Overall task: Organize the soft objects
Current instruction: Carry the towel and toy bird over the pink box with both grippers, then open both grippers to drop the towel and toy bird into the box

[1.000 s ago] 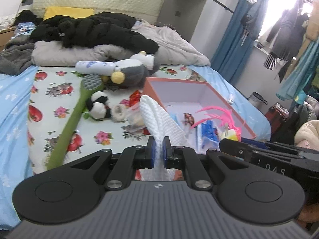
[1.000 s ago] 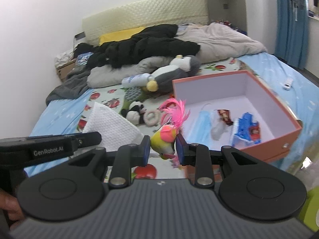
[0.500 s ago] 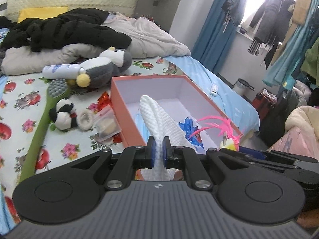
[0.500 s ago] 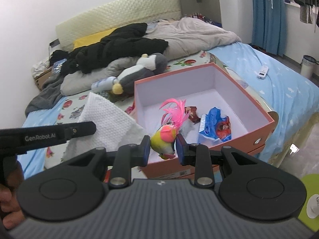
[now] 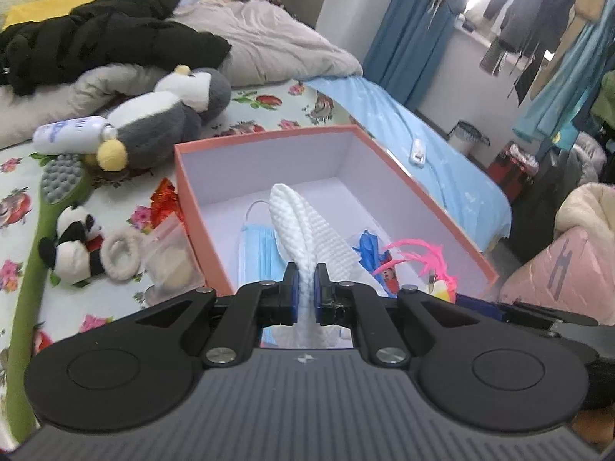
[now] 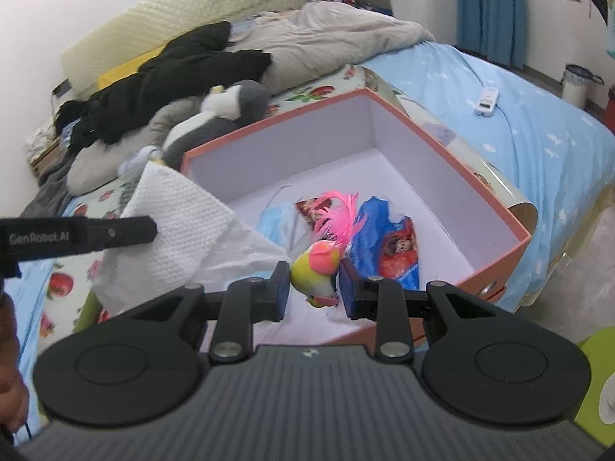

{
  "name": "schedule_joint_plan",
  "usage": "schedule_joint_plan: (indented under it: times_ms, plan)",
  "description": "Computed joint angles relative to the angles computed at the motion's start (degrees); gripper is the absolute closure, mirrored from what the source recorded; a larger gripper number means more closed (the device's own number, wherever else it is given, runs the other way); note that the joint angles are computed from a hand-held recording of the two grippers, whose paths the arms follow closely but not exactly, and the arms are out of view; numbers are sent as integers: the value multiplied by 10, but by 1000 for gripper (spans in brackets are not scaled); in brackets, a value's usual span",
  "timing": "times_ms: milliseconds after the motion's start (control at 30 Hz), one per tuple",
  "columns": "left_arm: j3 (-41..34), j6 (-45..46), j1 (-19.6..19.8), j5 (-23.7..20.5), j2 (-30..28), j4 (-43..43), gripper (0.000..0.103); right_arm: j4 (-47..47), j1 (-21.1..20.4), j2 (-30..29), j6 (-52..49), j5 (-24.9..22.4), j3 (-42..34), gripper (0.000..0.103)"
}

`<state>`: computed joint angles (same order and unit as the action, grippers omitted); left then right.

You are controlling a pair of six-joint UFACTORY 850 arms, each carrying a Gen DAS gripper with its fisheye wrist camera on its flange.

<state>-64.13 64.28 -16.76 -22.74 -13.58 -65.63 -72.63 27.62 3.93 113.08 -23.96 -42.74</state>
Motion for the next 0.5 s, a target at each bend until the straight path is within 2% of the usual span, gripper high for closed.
schedule_joint_plan:
  times_ms: [233, 433, 500]
  plan:
    - [-86, -79, -22, 4, -92, 76, 94, -39, -52, -46, 9, 35, -16, 72]
    - [-126, -105, -33, 19, -136, 105, 93, -44, -86, -73, -6, 78, -28, 71]
    - [-130, -97, -35, 20, -144, 100, 89, -24, -93, -81, -20, 88, -32, 69]
